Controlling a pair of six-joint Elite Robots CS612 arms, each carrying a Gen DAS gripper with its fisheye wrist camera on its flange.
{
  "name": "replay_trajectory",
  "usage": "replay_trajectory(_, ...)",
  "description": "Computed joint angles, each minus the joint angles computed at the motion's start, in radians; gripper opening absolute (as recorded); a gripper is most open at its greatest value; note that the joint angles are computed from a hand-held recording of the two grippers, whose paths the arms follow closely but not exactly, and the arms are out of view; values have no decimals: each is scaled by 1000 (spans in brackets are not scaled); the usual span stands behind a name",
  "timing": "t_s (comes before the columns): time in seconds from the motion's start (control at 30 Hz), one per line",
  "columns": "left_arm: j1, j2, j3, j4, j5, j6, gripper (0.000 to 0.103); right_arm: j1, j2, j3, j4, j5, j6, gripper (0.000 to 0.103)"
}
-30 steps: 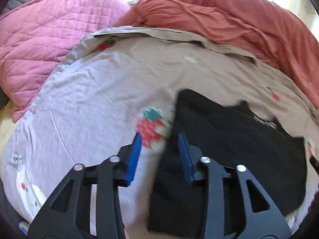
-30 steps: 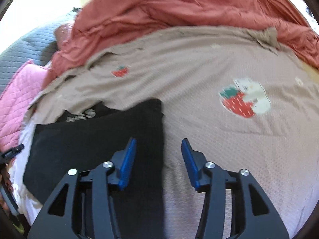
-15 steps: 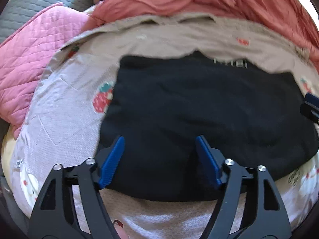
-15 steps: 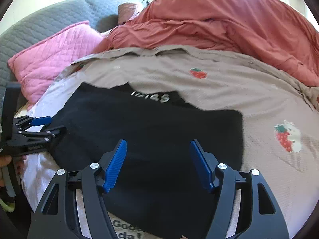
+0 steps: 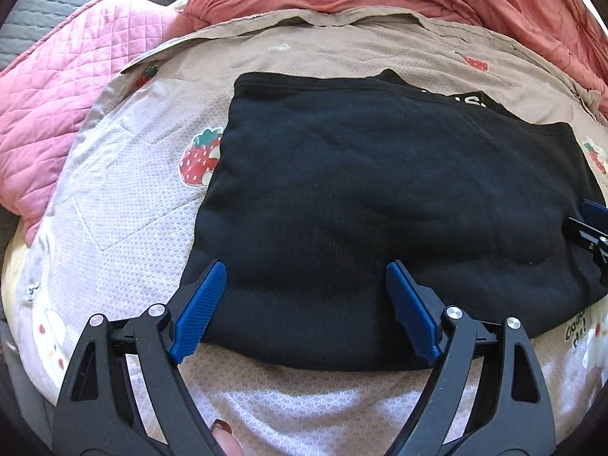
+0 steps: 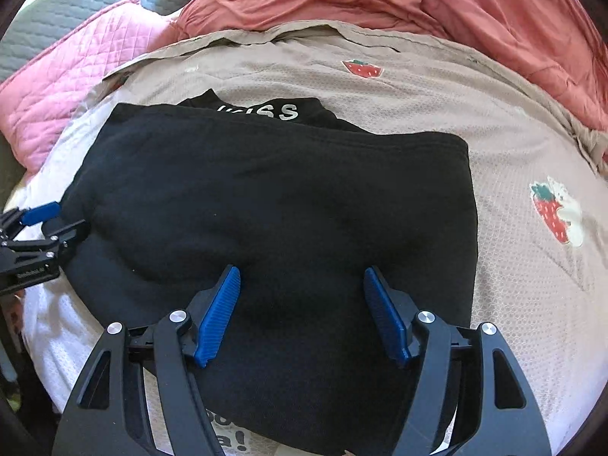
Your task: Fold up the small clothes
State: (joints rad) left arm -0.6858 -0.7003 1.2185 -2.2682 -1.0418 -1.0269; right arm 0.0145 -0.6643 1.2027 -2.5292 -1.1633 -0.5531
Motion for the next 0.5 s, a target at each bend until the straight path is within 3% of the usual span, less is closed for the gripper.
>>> replay_trajectory(0.23, -4, -18, 15, -6, -2, -19, 79, -4, -1, 1, 6, 17, 14, 67)
replay_trajectory(0.3, -4, -24, 20, -8, -2, -29, 82, -5, -2, 0, 15, 20, 21, 77)
replay_trajectory(0.5, -10, -43, 38, -14, 8, -45, 88, -6, -7, 9, 5, 26, 30, 79)
